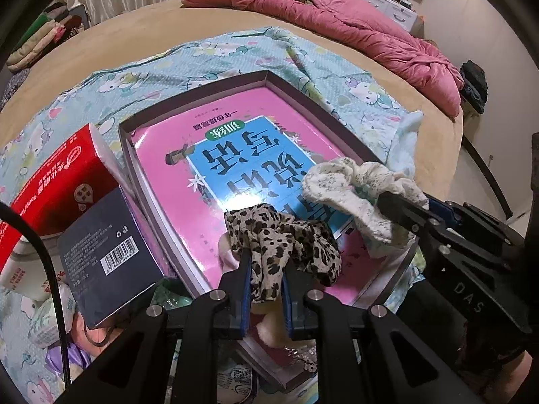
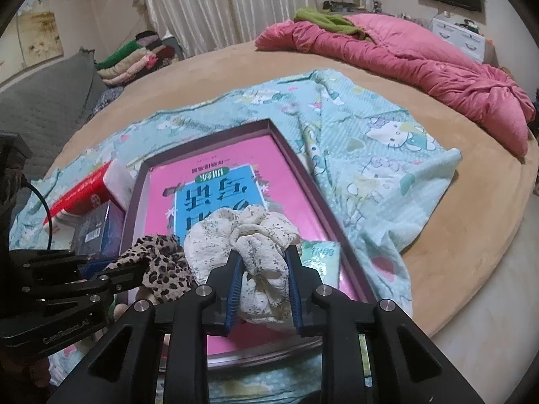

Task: Organize soft objects
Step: 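Release the white scrunchie onto the tray with the right tool while the left tool holds its scrunchie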

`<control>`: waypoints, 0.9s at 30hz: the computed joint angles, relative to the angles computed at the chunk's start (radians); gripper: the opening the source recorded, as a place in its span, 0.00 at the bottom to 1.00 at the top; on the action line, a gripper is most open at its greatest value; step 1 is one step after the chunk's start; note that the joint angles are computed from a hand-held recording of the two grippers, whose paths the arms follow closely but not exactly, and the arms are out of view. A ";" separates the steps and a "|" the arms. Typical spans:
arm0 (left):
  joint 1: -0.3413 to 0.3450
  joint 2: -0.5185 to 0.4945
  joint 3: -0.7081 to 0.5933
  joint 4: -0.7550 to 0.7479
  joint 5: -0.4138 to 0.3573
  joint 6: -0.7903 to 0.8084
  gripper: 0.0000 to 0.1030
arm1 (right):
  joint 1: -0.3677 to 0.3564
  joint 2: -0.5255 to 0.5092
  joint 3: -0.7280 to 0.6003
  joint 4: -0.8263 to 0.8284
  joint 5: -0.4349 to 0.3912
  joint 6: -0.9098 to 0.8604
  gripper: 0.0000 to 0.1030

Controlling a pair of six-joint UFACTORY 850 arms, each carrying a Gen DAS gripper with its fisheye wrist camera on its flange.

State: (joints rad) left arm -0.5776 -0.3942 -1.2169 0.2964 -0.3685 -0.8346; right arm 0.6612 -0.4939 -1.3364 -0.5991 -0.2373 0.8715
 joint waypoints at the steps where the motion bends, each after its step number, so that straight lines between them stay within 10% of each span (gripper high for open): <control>1: 0.000 0.000 0.001 -0.005 0.001 0.004 0.15 | 0.000 -0.004 -0.004 0.022 -0.003 -0.022 0.26; 27: 0.007 0.002 0.006 -0.028 -0.004 0.018 0.15 | -0.010 -0.027 -0.014 0.168 -0.035 -0.120 0.61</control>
State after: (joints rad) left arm -0.5706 -0.3926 -1.2108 0.2684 -0.3729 -0.8167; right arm 0.6515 -0.5206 -1.3505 -0.4307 -0.2718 0.7512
